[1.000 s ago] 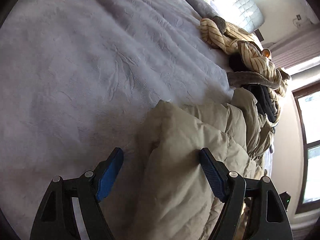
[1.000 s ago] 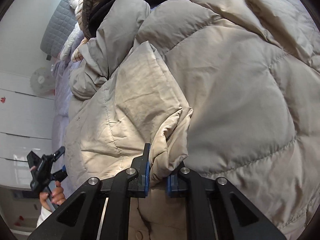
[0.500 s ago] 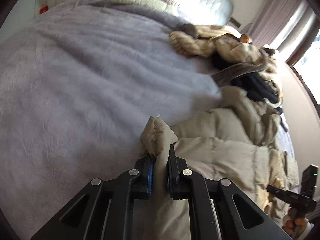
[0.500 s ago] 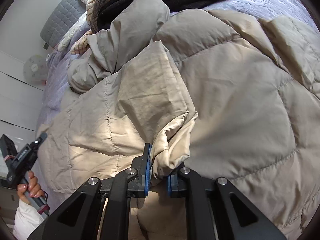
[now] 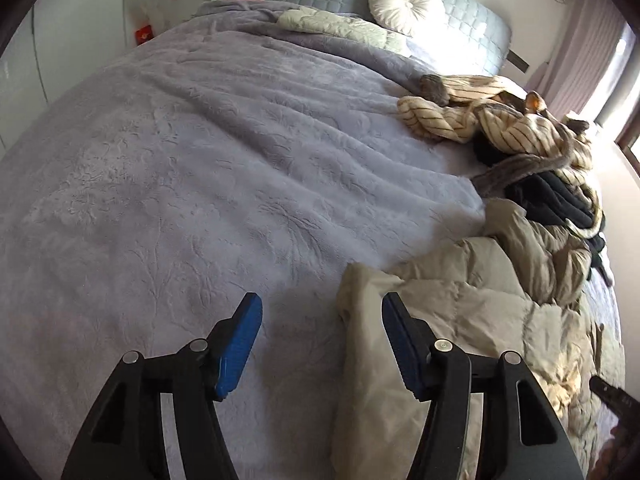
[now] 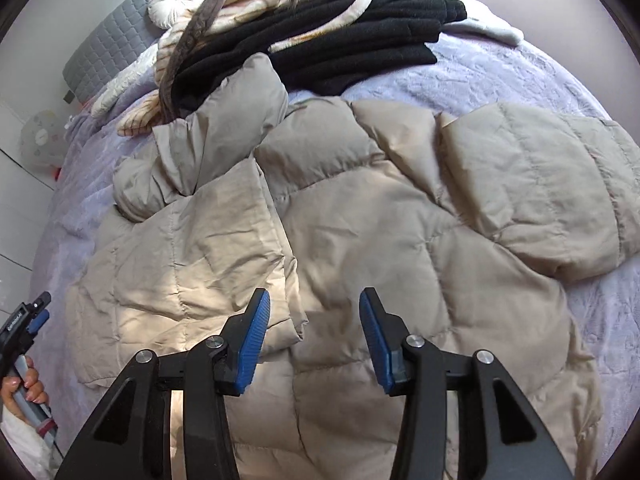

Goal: Fold large clothes

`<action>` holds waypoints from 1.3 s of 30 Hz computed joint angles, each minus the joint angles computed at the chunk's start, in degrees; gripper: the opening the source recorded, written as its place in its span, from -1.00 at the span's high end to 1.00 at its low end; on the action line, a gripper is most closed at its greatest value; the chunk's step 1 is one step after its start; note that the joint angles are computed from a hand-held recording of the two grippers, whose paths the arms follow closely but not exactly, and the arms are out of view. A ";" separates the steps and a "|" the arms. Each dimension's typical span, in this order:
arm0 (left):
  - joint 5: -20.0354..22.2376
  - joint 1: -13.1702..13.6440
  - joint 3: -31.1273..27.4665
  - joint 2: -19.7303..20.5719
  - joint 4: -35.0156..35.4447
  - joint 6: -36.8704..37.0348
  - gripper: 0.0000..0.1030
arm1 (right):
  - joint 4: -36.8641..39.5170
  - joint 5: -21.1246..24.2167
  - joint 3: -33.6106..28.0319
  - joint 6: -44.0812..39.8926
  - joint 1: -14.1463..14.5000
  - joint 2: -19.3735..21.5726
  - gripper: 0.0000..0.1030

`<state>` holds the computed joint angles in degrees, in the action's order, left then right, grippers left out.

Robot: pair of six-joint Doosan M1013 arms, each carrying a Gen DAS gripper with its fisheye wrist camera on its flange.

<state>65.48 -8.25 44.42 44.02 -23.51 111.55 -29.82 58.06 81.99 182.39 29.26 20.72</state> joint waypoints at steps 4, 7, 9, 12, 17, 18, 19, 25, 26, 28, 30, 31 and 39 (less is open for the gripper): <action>-1.88 -1.31 6.47 -3.23 0.74 5.92 -0.22 | 0.02 -3.62 -1.73 -7.01 -0.64 0.96 0.55; -3.29 -2.51 9.72 -3.98 3.18 4.24 -0.22 | 1.49 -6.41 -4.20 -12.40 -2.37 3.43 0.56; -4.71 -2.92 11.57 -4.11 4.24 2.65 -0.26 | 3.48 -4.93 -5.43 -13.57 -3.32 5.29 0.56; -6.23 -2.91 13.04 -3.91 4.01 2.47 -0.48 | 4.61 -6.44 -3.63 -11.52 -4.47 5.91 0.65; -3.88 -2.44 11.18 -2.48 2.92 1.17 -0.53 | 1.01 -2.05 -3.35 -9.77 -3.79 5.64 0.72; -3.84 -2.51 11.18 -2.49 3.16 0.93 -0.53 | 1.09 -2.27 -2.59 -8.71 -3.91 5.07 0.72; -3.42 -2.58 10.77 -2.36 3.66 0.39 -0.53 | 1.80 -2.82 -1.78 -7.91 -4.13 4.35 0.72; -2.63 -3.26 10.12 -3.69 8.22 -3.24 -0.53 | 1.56 -1.87 1.02 -4.68 -3.11 0.53 0.34; -2.88 -3.34 10.55 -4.30 8.46 -2.86 -0.53 | 1.66 -2.04 1.75 -3.78 -2.87 -0.19 0.27; -3.08 -3.60 11.45 -5.55 9.18 -2.26 -0.53 | 2.16 -2.30 3.22 -1.86 -2.32 -1.53 0.19; -3.16 -4.08 12.92 -7.15 9.83 -1.23 -0.53 | 3.19 -3.20 4.66 0.19 -1.67 -2.76 0.12; -3.12 -4.40 13.73 -7.94 10.37 -1.00 -0.53 | 3.63 -3.52 5.52 1.21 -1.27 -3.39 0.03; -1.90 -7.50 22.60 -14.84 12.47 2.43 -0.53 | 5.63 -5.50 10.41 5.93 1.94 -7.49 -0.39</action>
<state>63.58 -15.75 67.02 29.17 -11.04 113.98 -24.19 52.56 92.40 188.33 31.19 13.23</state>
